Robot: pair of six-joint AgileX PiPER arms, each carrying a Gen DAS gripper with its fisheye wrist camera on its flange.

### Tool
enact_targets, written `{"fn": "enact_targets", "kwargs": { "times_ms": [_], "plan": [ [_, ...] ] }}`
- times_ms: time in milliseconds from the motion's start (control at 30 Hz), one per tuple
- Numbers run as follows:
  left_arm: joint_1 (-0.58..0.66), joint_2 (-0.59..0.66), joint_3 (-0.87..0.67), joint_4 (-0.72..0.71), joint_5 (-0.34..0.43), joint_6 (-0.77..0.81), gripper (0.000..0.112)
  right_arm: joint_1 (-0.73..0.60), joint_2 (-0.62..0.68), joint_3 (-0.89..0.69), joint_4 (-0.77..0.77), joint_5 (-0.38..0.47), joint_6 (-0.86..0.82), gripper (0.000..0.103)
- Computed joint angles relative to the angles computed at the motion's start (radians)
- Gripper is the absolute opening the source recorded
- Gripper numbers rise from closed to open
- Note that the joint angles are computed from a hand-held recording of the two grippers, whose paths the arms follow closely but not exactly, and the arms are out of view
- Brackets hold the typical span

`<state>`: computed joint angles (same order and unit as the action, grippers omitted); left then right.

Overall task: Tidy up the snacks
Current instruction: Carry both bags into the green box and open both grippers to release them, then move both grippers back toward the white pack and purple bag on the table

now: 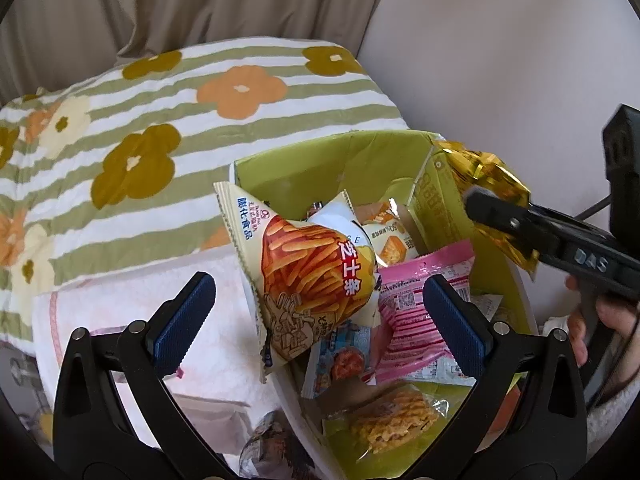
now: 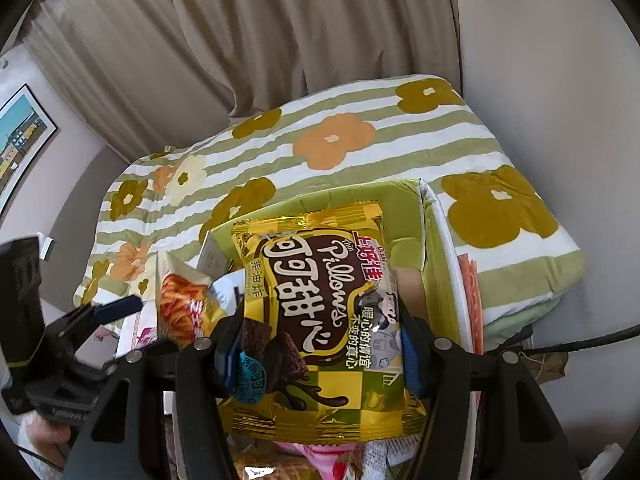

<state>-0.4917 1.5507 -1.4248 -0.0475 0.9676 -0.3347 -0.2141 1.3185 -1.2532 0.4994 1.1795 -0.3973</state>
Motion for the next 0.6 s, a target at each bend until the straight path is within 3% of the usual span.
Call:
{"fn": "enact_targets", "kwargs": {
  "times_ms": [133,167,200,233,600],
  "plan": [
    [0.003,-0.018,0.022,0.01,-0.007,-0.005,0.103,0.038,0.036,-0.02,-0.036,-0.018,0.041,0.06],
    [0.006,-0.019,0.025,0.007,-0.007,-0.004,0.103,0.05,0.038,-0.02,-0.052,-0.029,0.056,0.071],
    [0.009,-0.023,0.03,0.006,-0.008,-0.002,0.103,0.054,0.033,-0.012,-0.056,-0.044,0.058,0.093],
    [0.009,-0.029,0.037,0.007,-0.008,-0.004,0.103,0.051,0.026,-0.004,-0.048,-0.051,0.05,0.1],
    [-0.025,-0.127,0.109,0.055,-0.006,-0.077,0.103,-0.035,-0.085,0.068,0.025,0.029,-0.025,0.102]
  ]
}}
